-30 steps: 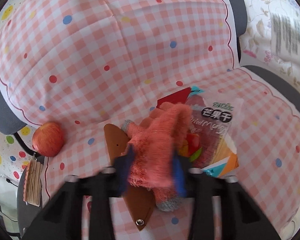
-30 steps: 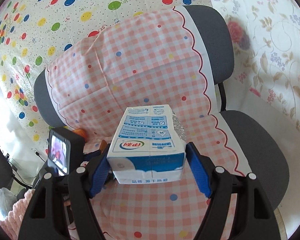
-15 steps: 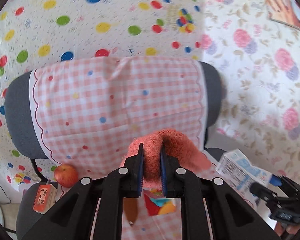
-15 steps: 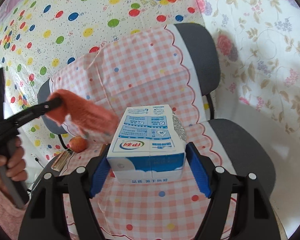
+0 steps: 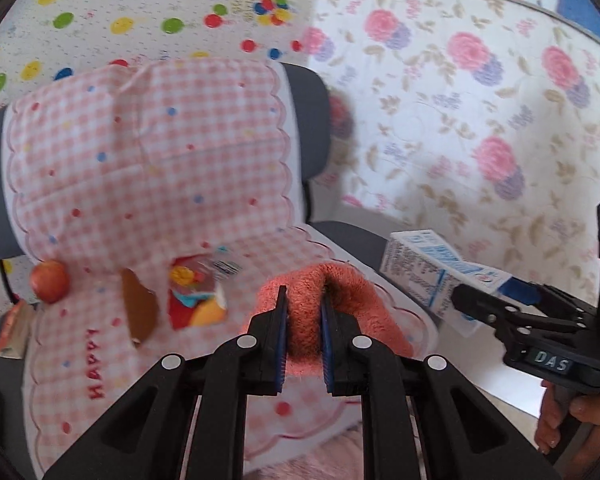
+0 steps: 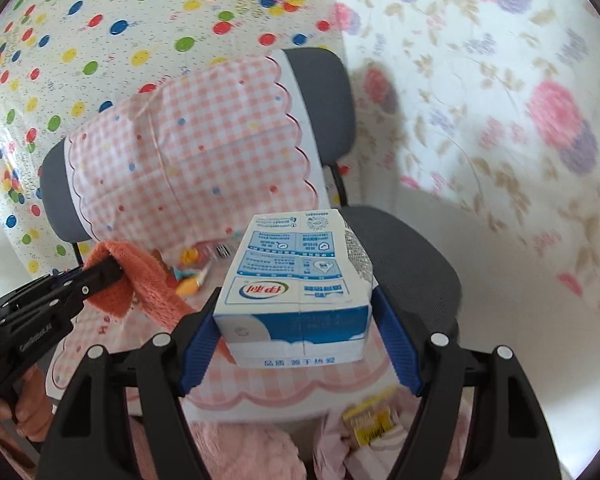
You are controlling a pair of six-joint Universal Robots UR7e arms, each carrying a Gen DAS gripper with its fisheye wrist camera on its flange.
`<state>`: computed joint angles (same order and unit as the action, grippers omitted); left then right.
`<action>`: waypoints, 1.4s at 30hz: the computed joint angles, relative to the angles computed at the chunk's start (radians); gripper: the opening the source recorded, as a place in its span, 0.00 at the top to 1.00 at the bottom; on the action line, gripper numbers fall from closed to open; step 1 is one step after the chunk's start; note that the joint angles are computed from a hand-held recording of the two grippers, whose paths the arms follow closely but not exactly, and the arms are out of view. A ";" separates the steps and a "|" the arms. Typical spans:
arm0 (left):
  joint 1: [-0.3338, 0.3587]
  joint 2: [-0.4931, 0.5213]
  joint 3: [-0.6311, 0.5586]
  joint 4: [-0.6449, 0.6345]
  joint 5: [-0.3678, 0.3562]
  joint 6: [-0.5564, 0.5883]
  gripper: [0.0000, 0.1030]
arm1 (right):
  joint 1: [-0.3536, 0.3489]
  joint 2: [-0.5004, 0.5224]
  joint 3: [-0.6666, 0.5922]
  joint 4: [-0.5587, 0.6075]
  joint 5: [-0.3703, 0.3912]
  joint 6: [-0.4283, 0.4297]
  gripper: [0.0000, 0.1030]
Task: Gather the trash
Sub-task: 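Carry both items to the bin while the right tool releases the carton inside, then open the left tool to drop the orange cloth into the bin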
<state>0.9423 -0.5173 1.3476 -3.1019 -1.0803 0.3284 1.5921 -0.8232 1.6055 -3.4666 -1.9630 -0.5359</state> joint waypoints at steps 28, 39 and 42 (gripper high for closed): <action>-0.011 0.130 0.010 0.071 -0.085 -0.008 0.86 | -0.140 -0.114 0.271 -0.138 -0.183 0.104 0.28; -0.009 0.142 0.001 0.090 -0.069 -0.002 0.85 | -0.146 -0.079 0.221 -0.171 -0.169 0.061 0.26; -0.012 0.159 -0.006 0.101 -0.091 0.009 0.85 | -0.155 -0.100 0.250 -0.195 -0.148 0.084 0.31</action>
<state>0.9303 -0.3583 1.3415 -3.0007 -1.1708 0.3376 1.4370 -0.9234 1.8554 -3.6618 -2.1112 -0.4519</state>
